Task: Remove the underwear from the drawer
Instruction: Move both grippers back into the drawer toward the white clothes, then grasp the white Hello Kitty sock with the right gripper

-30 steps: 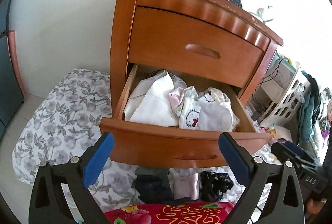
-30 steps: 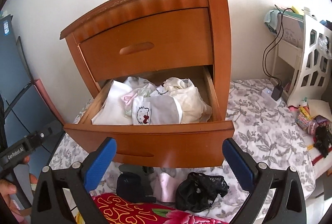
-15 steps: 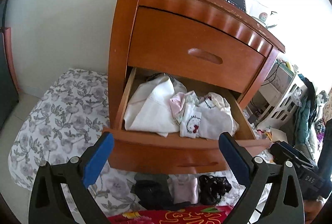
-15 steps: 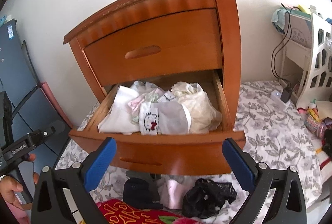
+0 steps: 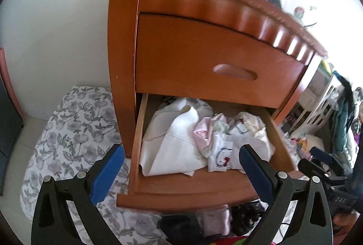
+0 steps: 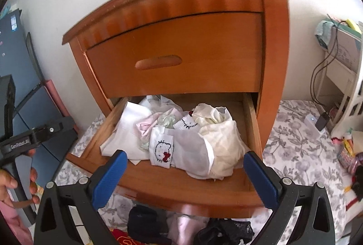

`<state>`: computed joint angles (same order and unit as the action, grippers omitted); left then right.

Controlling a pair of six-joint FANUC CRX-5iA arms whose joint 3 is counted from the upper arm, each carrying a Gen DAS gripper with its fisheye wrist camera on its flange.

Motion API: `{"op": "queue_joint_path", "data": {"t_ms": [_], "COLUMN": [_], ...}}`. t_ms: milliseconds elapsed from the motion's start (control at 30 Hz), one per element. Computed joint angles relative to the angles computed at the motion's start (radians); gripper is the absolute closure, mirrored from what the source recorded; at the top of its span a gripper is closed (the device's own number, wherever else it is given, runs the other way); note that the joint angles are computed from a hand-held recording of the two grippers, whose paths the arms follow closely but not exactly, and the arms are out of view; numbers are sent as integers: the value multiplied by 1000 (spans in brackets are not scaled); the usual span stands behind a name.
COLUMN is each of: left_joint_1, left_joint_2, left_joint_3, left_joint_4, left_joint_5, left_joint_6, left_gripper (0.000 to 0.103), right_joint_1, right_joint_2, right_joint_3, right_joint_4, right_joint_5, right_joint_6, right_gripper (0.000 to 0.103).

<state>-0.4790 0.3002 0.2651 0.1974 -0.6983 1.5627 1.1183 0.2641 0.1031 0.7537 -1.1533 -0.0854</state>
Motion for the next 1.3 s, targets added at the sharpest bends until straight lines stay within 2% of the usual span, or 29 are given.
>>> {"op": "queue_joint_path", "data": {"t_ms": [233,467,600,667,767,1033,1100,1167,1300], "left_joint_1": [3,2,0,-1,-2,2,2,3,7], "left_joint_2": [116,233,289,301,322,351,351,350,355], "left_joint_3": [166,322,393,406,437,461,456,447,446], "left_joint_4": [-31,-11,3,10,6,20,27,34,47], "left_joint_5": [-125,-246,-308,-320,-353,-382,-382,-378,-385], "left_joint_6": [12,-3,-4,-1,12,28,29,33,43], "left_gripper": [2,2,2,2,2,2,2,2,2], "right_joint_1": [-69,-120,-137,-143,-153,-163,-165,-167,-166], "right_joint_2": [41,84,104,116,136,150,155,151,130], "right_joint_3": [50,108,137,157,188,202,205,195,158], "right_joint_4": [-112,-231,-278,-304,-343,-394,-402,-406,-388], "right_joint_5": [-2,-23,-27,-35,-56,-27,-23,-14,13], "right_joint_6": [144,274,335,362,402,437,428,408,361], "right_gripper": [1,22,30,38,44,69,76,89,97]}}
